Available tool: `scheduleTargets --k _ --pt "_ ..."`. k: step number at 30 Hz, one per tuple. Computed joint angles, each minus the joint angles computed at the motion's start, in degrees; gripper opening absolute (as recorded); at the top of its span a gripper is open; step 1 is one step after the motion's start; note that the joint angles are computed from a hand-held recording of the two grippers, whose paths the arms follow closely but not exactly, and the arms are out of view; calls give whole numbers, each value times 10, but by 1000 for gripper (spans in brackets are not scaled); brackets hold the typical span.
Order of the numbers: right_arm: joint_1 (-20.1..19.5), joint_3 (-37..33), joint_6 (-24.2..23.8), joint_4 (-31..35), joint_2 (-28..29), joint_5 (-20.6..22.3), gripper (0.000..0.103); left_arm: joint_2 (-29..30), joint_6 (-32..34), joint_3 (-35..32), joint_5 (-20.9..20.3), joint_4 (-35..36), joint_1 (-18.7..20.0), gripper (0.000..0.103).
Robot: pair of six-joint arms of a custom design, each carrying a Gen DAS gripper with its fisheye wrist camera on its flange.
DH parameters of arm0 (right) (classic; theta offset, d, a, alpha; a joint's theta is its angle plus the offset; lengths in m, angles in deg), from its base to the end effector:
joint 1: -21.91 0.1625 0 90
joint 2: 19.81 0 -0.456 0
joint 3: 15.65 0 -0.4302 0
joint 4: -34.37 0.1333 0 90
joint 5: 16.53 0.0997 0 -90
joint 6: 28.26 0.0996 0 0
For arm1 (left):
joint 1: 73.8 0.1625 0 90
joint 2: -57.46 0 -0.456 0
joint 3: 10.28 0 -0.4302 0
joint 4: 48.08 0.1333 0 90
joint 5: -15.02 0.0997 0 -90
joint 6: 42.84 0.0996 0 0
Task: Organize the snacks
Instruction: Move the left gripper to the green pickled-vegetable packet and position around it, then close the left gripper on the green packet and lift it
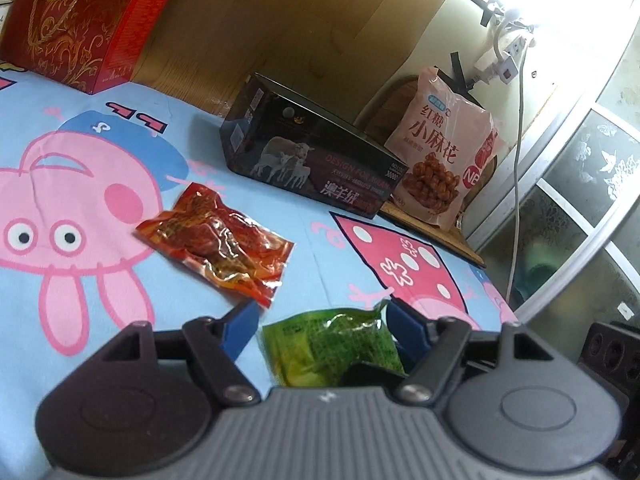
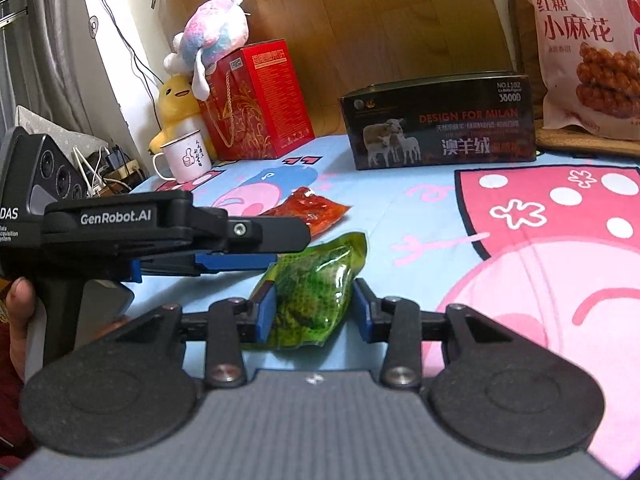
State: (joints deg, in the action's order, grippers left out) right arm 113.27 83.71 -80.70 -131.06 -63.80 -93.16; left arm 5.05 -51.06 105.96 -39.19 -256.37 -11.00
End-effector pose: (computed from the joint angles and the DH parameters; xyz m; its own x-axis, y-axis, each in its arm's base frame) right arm 0.1729 -0.6955 0.0684 -0.5741 -0.8068 0.1395 -0.7831 0.4913 -0.3813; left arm -0.1000 -0.6137 0.1719 -0.9673 -0.1258 -0.2201 0.1287 0.5042 -0.8540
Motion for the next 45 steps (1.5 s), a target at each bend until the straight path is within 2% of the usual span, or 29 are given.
scheduleTargets --k 19,22,28,32,38,45 --pt "2 2 -1 -2 0 -2 48 1 1 0 2 -1 -1 72" --pt "2 4 -4 -6 -1 -1 44 0 1 1 1 -1 -1 71" --pt "-5 11 1 -22 -5 27 40 -4 1 6 -34 0 4 58" --pt "-10 14 13 -35 -6 43 39 -4 0 6 -38 -3 4 58" --pt "-4 9 11 -23 -3 24 40 -6 -9 4 -35 10 6 60" --pt "-2 2 16 -14 0 9 46 -5 -8 3 -38 11 7 62"
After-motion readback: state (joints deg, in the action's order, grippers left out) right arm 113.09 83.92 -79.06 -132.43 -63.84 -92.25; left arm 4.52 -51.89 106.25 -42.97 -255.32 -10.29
